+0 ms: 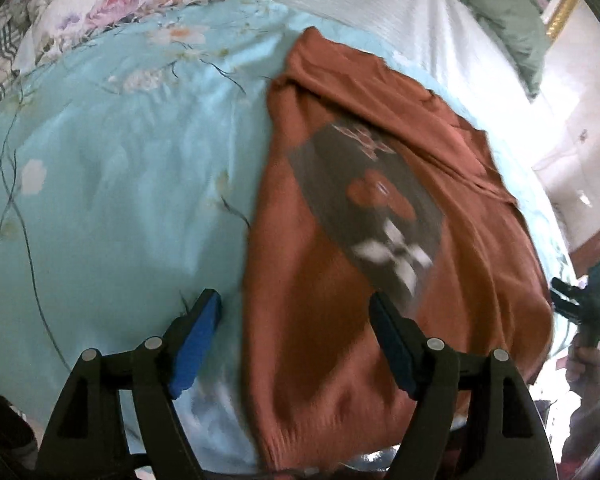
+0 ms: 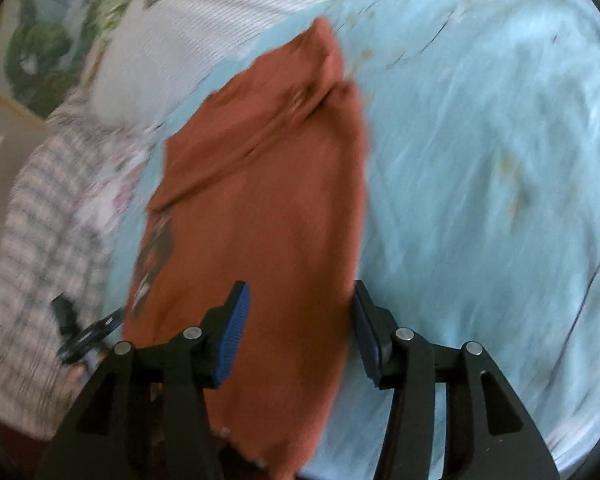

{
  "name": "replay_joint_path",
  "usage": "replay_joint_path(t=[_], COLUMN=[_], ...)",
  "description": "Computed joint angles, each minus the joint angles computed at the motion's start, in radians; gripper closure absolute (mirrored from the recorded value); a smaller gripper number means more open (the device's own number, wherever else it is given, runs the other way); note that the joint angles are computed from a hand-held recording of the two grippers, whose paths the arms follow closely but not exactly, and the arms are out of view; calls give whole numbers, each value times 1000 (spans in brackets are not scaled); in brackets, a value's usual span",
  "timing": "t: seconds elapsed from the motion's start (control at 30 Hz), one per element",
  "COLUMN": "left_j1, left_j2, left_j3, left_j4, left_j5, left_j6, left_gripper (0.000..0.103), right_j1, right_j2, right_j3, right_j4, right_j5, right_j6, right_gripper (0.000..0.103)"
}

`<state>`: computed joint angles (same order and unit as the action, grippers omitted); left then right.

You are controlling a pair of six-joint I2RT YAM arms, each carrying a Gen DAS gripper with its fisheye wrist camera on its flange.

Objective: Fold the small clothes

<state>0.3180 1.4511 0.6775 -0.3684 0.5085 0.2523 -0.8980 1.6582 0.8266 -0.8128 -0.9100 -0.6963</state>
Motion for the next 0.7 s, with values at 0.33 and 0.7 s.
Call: replay_joint_path(t=[0.33, 0.7], left_j1=[130, 152], left_j2=[-59, -16], left_j3=[-68, -27], left_j4=[-190, -232], left_j5=[179, 143], left_j6=[248, 343], left_gripper=[26, 93], right_j1=[-136, -177], right_j2=[145, 154], right_j3=[-33, -47], right_j4=[-346, -319], right_j5=[-49, -26], right_j6=[-539, -577], right_gripper=[51, 95])
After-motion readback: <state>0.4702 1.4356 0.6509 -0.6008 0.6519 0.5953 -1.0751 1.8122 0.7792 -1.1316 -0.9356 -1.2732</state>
